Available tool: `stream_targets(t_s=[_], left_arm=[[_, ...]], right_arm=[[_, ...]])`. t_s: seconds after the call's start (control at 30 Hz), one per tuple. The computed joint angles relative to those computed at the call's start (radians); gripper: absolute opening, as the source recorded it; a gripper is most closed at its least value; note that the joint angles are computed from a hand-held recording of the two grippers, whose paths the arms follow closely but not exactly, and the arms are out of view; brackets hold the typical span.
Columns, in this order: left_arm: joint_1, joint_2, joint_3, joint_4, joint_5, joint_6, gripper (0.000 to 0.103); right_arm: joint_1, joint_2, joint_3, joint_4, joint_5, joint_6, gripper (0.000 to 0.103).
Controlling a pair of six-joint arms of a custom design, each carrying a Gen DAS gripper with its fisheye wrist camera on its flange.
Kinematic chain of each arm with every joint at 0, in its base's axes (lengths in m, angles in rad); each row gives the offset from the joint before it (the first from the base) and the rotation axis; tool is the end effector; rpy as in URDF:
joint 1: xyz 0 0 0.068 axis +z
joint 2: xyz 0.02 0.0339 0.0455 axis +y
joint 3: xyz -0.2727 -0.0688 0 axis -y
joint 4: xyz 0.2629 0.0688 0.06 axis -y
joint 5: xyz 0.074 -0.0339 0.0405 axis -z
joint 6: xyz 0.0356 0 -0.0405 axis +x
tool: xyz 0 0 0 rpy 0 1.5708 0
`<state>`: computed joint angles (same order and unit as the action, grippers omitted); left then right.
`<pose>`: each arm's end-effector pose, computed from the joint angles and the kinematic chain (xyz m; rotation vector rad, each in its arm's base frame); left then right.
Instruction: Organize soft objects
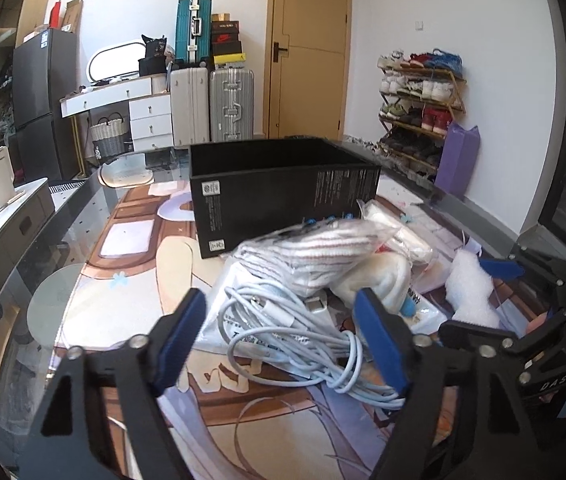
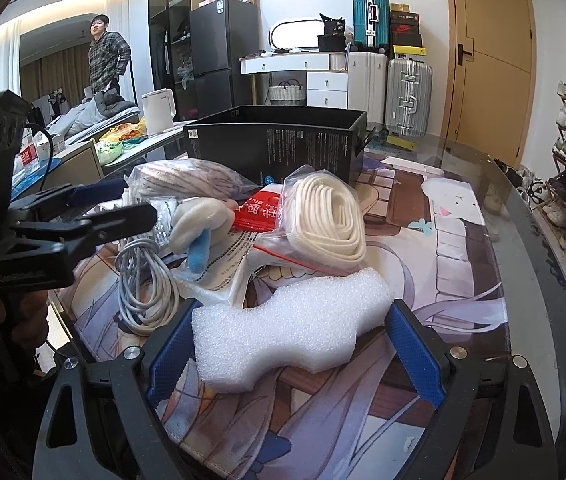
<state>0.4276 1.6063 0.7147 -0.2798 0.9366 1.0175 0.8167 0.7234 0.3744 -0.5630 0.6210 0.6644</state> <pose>0.2653 0.0894 0.1316 0.8499 2.0273 -0.5371 0.1152 0.0924 0.1791 0.0751 2.2681 -0.0140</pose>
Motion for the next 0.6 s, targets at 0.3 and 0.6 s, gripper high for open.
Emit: stream_targets(t_s=[0.3,0.6], left_arm=[[0.001,0.016,0.019,-0.040,0.006,0.022,0.054],[0.016,0.020,0.047,-0.087,0.032,0.027,0.043]], right_arm=[[-0.012,-0.009,-0.002,0.002,-0.003,-0.014,0.093],[-0.005,-0.026,0.002,-0.007,0.019,-0.017,0.093]])
